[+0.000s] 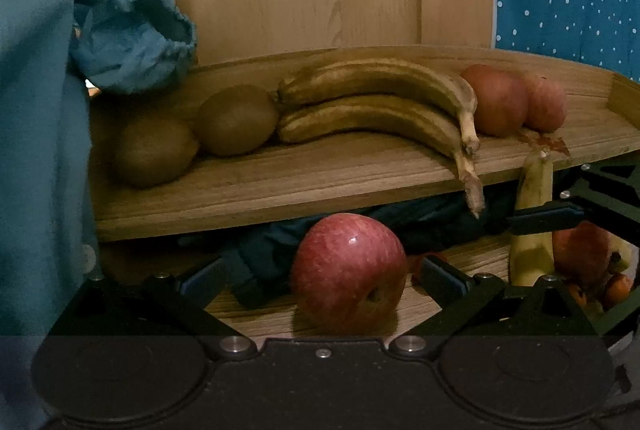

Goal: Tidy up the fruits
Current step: 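Move the left gripper to the red apple while the right gripper approaches the cherry tomato, then close the left gripper on the red apple while the right gripper closes on the cherry tomato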

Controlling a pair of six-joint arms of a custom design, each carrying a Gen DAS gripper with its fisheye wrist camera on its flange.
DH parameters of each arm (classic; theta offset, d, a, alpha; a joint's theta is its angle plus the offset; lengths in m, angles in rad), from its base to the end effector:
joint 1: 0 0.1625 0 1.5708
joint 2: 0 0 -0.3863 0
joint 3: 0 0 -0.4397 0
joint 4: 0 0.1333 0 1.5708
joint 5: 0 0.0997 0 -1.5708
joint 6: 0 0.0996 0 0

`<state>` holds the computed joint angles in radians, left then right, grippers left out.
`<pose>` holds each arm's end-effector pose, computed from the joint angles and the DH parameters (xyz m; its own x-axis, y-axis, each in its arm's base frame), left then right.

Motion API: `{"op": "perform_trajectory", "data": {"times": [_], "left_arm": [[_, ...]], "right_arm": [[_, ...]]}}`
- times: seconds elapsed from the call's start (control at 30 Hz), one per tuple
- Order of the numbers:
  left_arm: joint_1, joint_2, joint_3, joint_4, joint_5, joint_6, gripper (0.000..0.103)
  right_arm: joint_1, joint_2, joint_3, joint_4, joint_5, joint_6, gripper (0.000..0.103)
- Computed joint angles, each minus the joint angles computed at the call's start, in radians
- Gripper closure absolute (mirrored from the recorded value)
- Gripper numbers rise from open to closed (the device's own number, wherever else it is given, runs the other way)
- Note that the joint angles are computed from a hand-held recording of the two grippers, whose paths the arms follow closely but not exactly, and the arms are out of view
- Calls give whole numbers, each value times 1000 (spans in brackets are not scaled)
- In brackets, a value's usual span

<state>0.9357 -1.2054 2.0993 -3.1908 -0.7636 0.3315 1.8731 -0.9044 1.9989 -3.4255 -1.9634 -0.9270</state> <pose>-0.1514 -0.5514 0.1952 -0.6510 0.2188 -0.7268 0.6932 0.5613 -0.4520 0.2624 -0.5216 0.0774 -0.4040 -0.5674 0.7176 -0.8977 0.3966 -0.1918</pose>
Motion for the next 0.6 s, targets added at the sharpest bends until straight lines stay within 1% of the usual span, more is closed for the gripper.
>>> {"op": "perform_trajectory", "data": {"times": [0.07,0.13,0.2,0.23,0.33,0.4,0.47,0.6], "left_arm": [[7,0,-5,9,-16,3,1],[12,3,-10,16,-28,4,1],[20,2,-15,31,-50,-7,1],[23,3,-17,35,-57,-12,2],[35,5,-24,56,-86,-28,5],[42,8,-31,73,-102,-38,10],[46,11,-36,85,-110,-46,12],[50,17,-42,83,-111,-55,17]], "right_arm": [[-2,9,-12,11,1,1,23],[-3,17,-23,24,-3,3,28],[-4,24,-35,38,-8,10,37],[-4,29,-40,40,-10,11,38],[-7,42,-55,44,-20,18,44],[-9,52,-67,48,-23,24,49],[-11,62,-76,50,-23,25,52],[-13,77,-86,40,-18,13,54]]}}
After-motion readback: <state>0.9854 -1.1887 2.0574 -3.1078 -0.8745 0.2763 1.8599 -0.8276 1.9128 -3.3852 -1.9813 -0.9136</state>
